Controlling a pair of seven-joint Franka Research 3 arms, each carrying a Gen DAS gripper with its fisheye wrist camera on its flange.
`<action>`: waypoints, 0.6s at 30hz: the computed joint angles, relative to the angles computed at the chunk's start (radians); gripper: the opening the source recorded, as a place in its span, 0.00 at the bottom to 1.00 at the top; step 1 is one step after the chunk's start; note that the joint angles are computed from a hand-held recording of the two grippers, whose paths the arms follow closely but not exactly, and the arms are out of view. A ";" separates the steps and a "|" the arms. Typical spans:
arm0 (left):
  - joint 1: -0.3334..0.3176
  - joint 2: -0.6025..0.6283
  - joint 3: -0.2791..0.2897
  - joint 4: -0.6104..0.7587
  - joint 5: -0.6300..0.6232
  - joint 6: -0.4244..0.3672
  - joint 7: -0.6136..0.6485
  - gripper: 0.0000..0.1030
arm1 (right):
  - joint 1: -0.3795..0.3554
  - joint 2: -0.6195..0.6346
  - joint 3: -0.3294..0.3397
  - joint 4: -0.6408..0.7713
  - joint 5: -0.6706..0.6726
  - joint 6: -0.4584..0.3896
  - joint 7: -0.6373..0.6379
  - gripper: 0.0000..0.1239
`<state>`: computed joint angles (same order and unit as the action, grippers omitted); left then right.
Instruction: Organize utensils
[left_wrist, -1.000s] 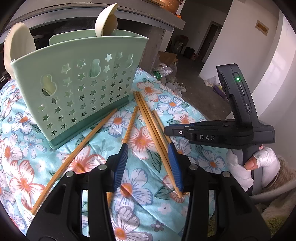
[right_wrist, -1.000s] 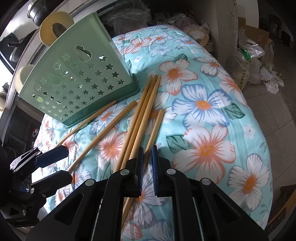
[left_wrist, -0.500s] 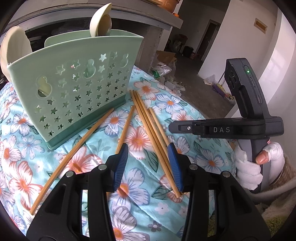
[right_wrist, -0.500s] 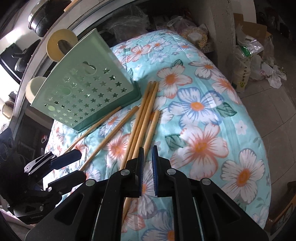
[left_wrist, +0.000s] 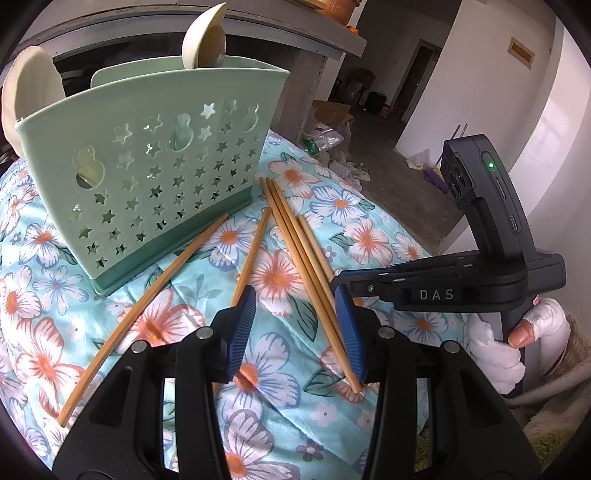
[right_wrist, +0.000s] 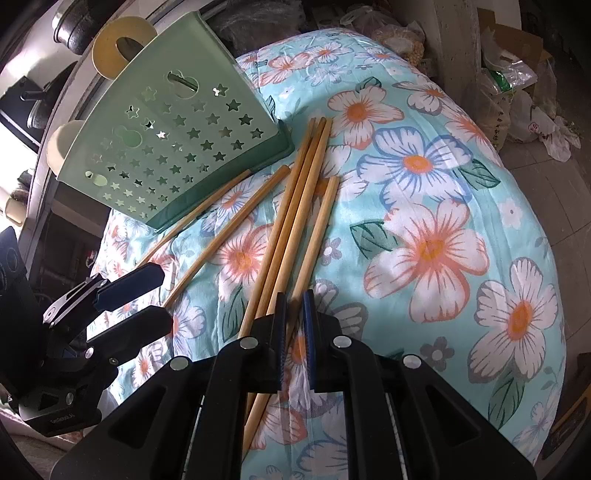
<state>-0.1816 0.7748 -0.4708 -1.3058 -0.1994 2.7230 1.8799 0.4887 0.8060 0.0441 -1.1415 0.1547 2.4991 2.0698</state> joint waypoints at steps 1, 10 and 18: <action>0.000 0.000 0.000 0.000 0.000 0.000 0.000 0.41 | 0.002 0.006 -0.001 0.011 -0.003 -0.007 0.000 0.08; -0.007 0.005 0.006 0.011 0.007 -0.006 -0.013 0.41 | 0.027 0.023 -0.039 0.035 -0.050 0.002 0.063 0.07; -0.011 0.010 0.005 0.023 0.012 -0.021 -0.007 0.41 | 0.003 -0.034 -0.042 -0.075 -0.040 0.079 0.121 0.06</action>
<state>-0.1930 0.7845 -0.4656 -1.2830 -0.1878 2.7019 1.8731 0.4916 0.7717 0.0016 -1.2166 0.1148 2.5778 2.1904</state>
